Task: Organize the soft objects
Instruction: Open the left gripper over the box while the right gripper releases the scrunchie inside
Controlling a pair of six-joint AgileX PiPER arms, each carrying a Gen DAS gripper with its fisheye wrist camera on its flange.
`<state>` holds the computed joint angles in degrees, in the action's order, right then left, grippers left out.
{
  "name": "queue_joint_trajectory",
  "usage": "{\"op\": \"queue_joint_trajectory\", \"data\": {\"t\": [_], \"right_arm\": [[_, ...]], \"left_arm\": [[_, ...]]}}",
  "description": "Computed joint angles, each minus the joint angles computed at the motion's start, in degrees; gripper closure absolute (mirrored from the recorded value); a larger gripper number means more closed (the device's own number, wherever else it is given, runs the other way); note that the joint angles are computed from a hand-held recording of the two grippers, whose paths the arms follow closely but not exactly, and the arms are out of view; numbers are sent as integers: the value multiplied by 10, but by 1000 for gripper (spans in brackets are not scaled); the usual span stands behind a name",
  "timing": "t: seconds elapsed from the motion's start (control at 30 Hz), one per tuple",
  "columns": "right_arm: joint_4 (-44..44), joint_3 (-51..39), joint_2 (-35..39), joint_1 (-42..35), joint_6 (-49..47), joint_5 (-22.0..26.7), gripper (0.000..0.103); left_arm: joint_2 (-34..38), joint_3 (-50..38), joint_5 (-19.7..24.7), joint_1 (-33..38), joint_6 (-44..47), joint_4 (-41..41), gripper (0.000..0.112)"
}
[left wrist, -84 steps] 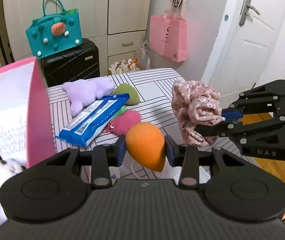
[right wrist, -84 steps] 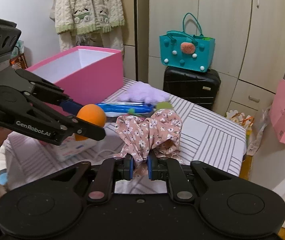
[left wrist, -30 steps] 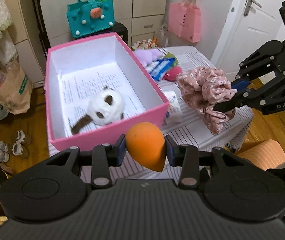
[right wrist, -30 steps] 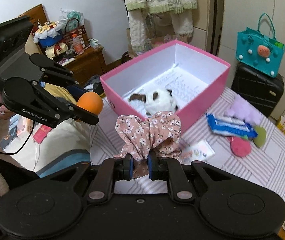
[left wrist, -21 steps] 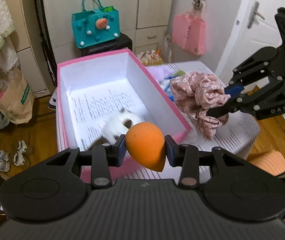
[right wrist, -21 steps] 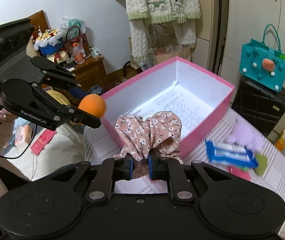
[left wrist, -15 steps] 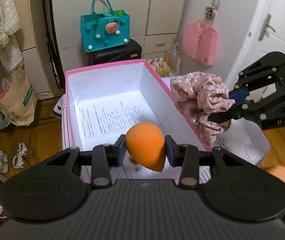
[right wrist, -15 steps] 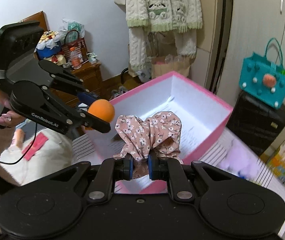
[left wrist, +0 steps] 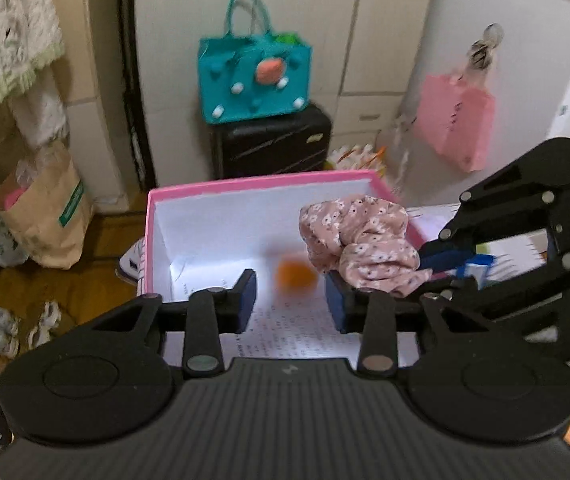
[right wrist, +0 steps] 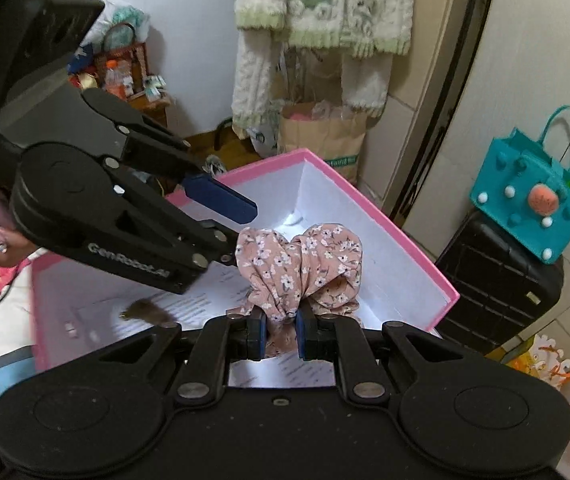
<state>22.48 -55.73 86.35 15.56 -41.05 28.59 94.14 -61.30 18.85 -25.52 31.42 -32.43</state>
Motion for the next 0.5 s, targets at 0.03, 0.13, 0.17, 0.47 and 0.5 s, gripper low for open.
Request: {"op": "queue_joint_trajectory", "data": {"t": [0.03,0.13,0.17,0.47,0.5], "right_arm": [[-4,-12,18,0,5,2,87],[-29,-40,60,1,32,1,87],[-34,-49,71,1,38,3,87],[-23,-126,148,11,23,27,84],[-32,-132,156,13,33,24,82]], "left_arm": [[19,-20,9,-1,-46,40,84],[48,-47,11,-10,-158,144,84],[52,-49,6,-11,-173,160,84],[41,-40,-17,-10,-272,240,84],[41,-41,-14,-7,-272,235,84]]}}
